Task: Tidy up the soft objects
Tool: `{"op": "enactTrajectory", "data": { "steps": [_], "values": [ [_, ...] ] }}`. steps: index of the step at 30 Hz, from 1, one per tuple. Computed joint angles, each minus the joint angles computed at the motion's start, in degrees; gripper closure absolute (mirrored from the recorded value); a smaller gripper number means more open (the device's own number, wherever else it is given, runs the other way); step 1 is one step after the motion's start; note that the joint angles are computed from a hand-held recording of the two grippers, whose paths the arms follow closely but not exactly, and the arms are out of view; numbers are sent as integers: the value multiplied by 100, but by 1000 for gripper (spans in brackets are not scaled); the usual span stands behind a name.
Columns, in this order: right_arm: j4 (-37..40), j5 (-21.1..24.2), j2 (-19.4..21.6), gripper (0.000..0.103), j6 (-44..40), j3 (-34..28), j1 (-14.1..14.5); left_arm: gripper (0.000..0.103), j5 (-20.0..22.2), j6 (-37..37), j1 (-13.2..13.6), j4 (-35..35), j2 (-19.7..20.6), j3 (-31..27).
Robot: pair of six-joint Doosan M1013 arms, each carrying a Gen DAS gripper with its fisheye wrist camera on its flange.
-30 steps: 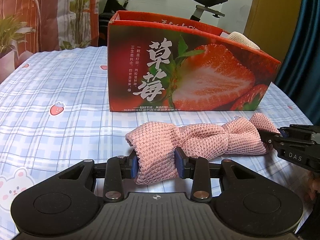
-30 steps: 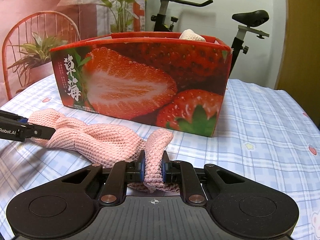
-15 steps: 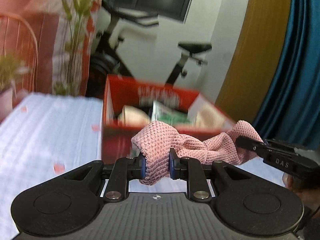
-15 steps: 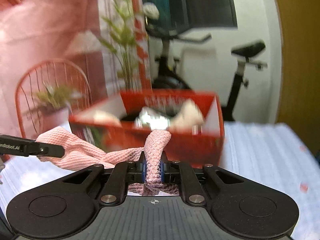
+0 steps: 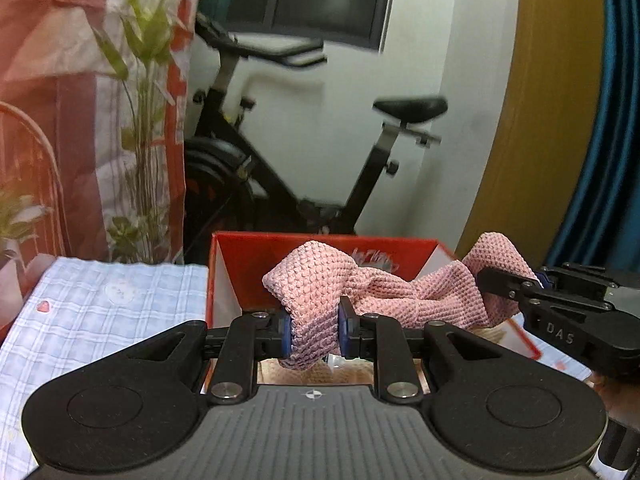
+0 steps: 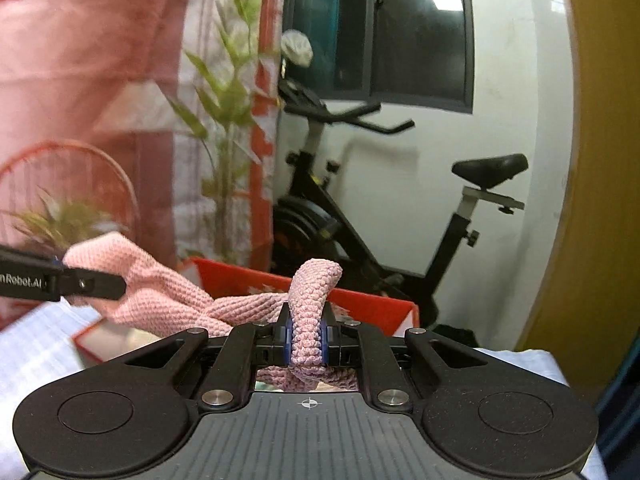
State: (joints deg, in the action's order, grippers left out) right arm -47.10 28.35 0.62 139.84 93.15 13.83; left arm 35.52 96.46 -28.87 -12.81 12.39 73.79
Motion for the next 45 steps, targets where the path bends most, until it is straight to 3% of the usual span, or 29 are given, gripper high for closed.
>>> {"op": "enactTrajectory", "data": {
  "steps": [7, 14, 16, 17, 18, 20, 23, 24, 27, 29, 31, 35, 45],
  "values": [
    [1622, 408, 425, 92, -1076, -305, -205, 81, 1049, 115, -7, 76, 475, -537],
    [1905, 579, 564, 92, -1314, -376, -188, 80, 1087, 147, -1, 89, 493, -434],
    [1899, 567, 571, 91, -1278, -377, -192, 76, 950, 148, 11, 7, 444, -354],
    [1912, 535, 549, 91, -1282, -358, -209, 65, 885, 126, 17, 7, 411, -310],
    [1909, 490, 524, 88, -1278, -327, -215, 50, 849, 141, 23, -31, 395, -292],
    [1767, 435, 466, 80, -1202, -266, -194, 31, 763, 139, 8, -58, 359, -272],
    [1536, 408, 379, 68, -1151, -219, -149, 16, 587, 257, 23, -216, 260, -173],
    [1485, 431, 358, 58, -1152, -221, -128, 11, 534, 272, 28, -243, 222, -139],
    [1384, 452, 283, 35, -1127, -206, -73, 5, 399, 245, -2, -116, 92, -34],
    [1283, 547, 244, 30, -1082, -221, -27, 3, 368, 89, -48, 157, 16, 15],
    [1169, 610, 188, 18, -955, -212, 21, 3, 356, -120, -88, 431, -64, 60],
    [945, 622, 27, 0, -642, -113, 103, 0, 225, -317, -80, 493, -250, 240],
    [381, 839, -375, 0, 165, 27, 387, 0, 121, -915, -59, 834, -737, 596]
  ]
}}
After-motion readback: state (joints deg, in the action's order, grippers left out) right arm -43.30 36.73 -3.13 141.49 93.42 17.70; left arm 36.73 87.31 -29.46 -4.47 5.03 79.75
